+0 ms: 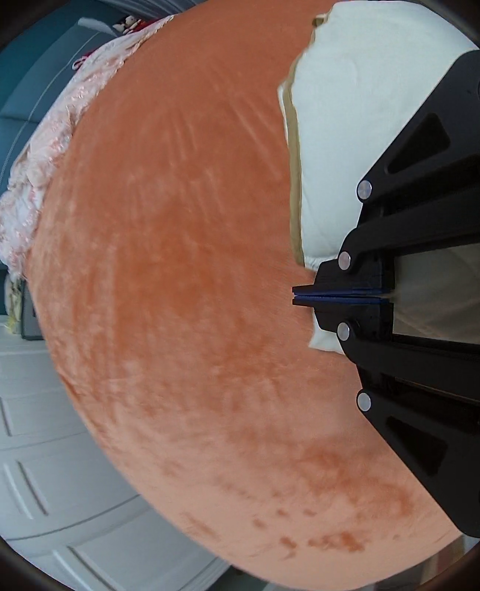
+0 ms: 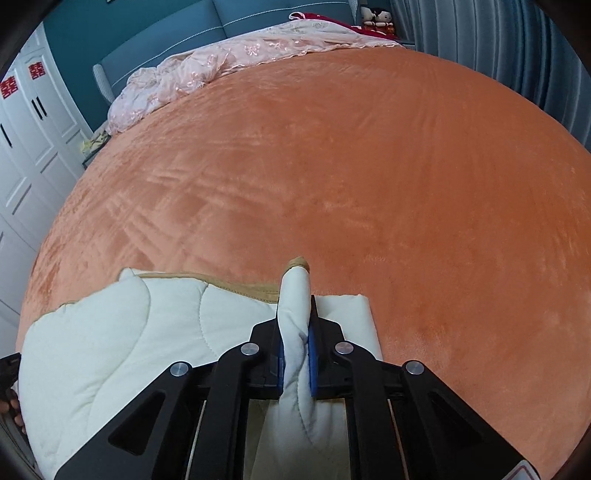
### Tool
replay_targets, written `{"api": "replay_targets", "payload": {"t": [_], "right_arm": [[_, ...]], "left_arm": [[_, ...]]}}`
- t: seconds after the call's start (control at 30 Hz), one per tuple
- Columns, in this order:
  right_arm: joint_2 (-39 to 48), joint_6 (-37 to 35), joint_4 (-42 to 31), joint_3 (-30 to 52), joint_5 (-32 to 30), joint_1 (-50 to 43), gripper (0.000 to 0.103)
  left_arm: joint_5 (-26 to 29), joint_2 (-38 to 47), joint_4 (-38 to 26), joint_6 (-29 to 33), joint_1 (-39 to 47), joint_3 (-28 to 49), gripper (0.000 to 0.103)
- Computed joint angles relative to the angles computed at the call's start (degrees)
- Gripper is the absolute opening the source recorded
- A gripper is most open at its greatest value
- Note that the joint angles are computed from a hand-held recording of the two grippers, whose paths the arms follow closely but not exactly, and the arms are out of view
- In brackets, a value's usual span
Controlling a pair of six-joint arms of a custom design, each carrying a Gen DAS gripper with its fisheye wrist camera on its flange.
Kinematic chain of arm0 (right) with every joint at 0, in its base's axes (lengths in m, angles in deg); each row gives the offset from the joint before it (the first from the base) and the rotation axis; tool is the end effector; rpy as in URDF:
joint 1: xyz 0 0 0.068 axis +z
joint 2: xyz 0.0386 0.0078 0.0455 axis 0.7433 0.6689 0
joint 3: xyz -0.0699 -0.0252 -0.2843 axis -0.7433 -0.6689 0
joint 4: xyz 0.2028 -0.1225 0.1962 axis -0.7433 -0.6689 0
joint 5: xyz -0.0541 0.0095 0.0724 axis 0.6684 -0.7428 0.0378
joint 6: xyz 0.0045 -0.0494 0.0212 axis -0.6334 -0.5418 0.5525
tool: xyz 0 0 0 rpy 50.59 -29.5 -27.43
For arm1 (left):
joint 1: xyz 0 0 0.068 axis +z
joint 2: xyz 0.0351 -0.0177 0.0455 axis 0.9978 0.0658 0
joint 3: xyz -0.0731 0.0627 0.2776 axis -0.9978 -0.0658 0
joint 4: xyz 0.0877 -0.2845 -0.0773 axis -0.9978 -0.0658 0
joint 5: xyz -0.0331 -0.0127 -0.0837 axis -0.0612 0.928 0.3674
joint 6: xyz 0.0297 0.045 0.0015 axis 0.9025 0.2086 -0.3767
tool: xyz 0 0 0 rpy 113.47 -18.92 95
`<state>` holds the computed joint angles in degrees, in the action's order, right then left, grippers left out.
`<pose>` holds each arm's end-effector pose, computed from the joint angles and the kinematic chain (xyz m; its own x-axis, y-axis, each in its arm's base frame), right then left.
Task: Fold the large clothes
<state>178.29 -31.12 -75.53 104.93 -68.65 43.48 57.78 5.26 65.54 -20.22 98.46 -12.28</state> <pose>0.3516 -0.0203 0.1465 -0.8343 0.1088 -0.5405 -0.0022 0.9797 0.2006 0.2724 0.0644 0.1373 -0.6979 -0.5485 -0.4606 -0.5941 0.8025 -0.0555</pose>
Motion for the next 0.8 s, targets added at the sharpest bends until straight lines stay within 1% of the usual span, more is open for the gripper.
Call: {"api": "replay_targets", "payload": {"t": [0.07,0.13,0.23,0.3,0.33,0.37,0.4,0.43,0.47,0.5,0.57,0.6,0.63,0.7,0.73,0.77,0.8], "right_arm": [[1.2,-0.5,1.6,-0.5,1.0,0.7,0.009],[2.1,-0.8,3.1,-0.7,2.9,1.8,0.010],[3.1,-1.1,4.3,-0.6,4.3,2.5,0.013],[3.1,-0.5,3.5,0.0,3.0,1.6,0.013],[2.4,0.4,2.9,0.1,1.8,0.6,0.013],[0.5,2.5,2.3,0.0,1.8,-0.5,0.015],[-3.1,5.0,3.2,-1.4,1.8,-1.6,0.020],[-7.1,6.5,4.4,-3.0,1.2,-2.5,0.025],[-11.4,7.1,4.7,-4.3,1.9,-2.7,0.026],[-15.0,6.7,4.1,-4.9,2.4,-2.2,0.026],[-18.8,5.4,1.2,-4.3,-0.8,-0.1,0.026],[-19.7,5.0,0.1,-4.0,-1.6,2.1,0.026],[-19.8,4.7,-0.8,-3.7,-2.4,4.5,0.026],[-17.3,4.1,-3.8,-1.8,-5.2,9.9,0.026],[-15.3,3.9,-5.3,-0.7,-6.2,12.9,0.026],[-13.3,3.4,-6.3,0.1,-6.5,15.7,0.026],[-11.3,2.4,-7.2,0.9,-5.7,18.6,0.023]], "left_arm": [[-0.2,0.5,3.2,-0.5,0.3,-2.1,0.000],[-2.7,1.2,4.8,-0.8,-1.0,-2.6,0.000],[-7.0,2.7,5.3,-1.4,-3.4,-2.2,0.000],[-7.8,2.9,4.4,-1.4,-3.6,-1.4,0.000],[-8.1,2.4,3.0,-1.5,-3.4,-0.9,0.003],[-9.8,0.7,0.4,-1.9,-3.5,-0.2,0.004],[-11.4,-2.3,-1.0,-1.9,-3.6,-0.5,0.006],[-12.5,-6.9,-1.9,-1.5,-3.8,-1.6,0.015],[-12.4,-12.7,-2.8,-0.1,-4.1,-2.7,0.021],[-11.7,-17.6,-4.2,1.1,-4.8,-3.0,0.031],[-10.0,-23.3,-7.8,2.0,-8.0,-1.6,0.031],[-8.9,-24.1,-8.7,1.8,-10.0,-0.6,0.031],[-7.6,-23.9,-9.4,1.4,-13.1,0.4,0.031],[-5.1,-20.6,-9.6,0.4,-18.2,2.2,0.031],[-2.8,-17.7,-9.1,-0.3,-20.5,2.9,0.031],[-1.6,-14.7,-8.6,-1.1,-22.6,3.7,0.032],[-1.4,-11.6,-7.9,-1.9,-24.7,4.3,0.032]]}}
